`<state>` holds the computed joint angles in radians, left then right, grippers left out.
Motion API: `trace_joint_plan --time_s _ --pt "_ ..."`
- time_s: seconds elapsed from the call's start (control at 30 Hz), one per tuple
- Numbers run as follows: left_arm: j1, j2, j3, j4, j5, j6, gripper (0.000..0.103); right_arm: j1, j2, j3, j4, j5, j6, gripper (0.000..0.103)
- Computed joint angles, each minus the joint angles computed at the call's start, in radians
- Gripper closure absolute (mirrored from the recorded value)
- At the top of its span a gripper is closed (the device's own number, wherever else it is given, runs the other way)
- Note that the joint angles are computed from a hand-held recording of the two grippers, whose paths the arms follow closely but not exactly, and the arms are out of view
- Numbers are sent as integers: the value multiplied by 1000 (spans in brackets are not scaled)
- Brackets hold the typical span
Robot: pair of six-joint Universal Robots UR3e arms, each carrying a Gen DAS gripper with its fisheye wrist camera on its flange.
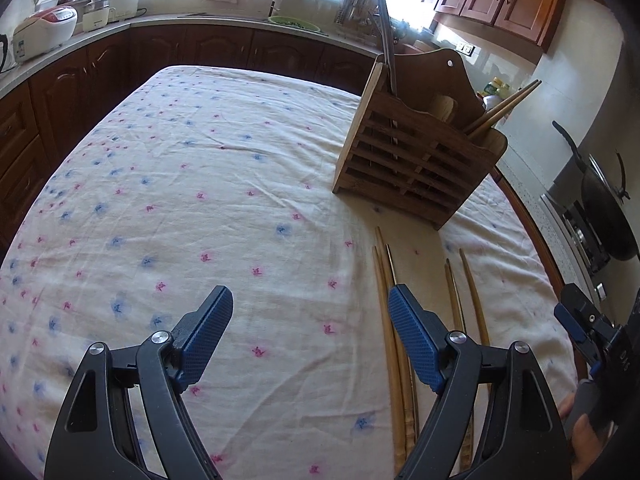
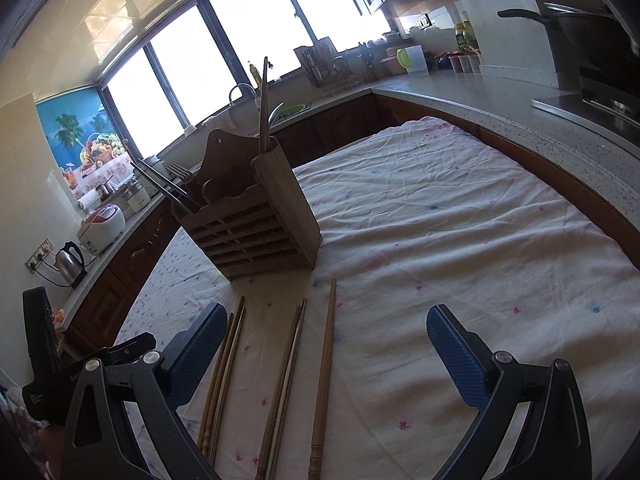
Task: Organize utensils
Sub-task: 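Move both open tools down toward the loose wooden chopsticks on the cloth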
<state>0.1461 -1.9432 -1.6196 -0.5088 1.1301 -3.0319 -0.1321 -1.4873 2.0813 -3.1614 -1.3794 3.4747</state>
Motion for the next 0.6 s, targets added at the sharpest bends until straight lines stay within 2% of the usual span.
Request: trace_joint_plan --time_s 0.33,0.4,0.6 --pt "-70 -66 104 -79 90 28 21 14 28 -36 54 -12 -46 4" --pt "-78 -79 123 -88 96 33 21 16 39 -52 76 -14 -56 8" --pt "-113 -143 223 -129 130 41 21 23 86 -124 165 -13 -90 33"
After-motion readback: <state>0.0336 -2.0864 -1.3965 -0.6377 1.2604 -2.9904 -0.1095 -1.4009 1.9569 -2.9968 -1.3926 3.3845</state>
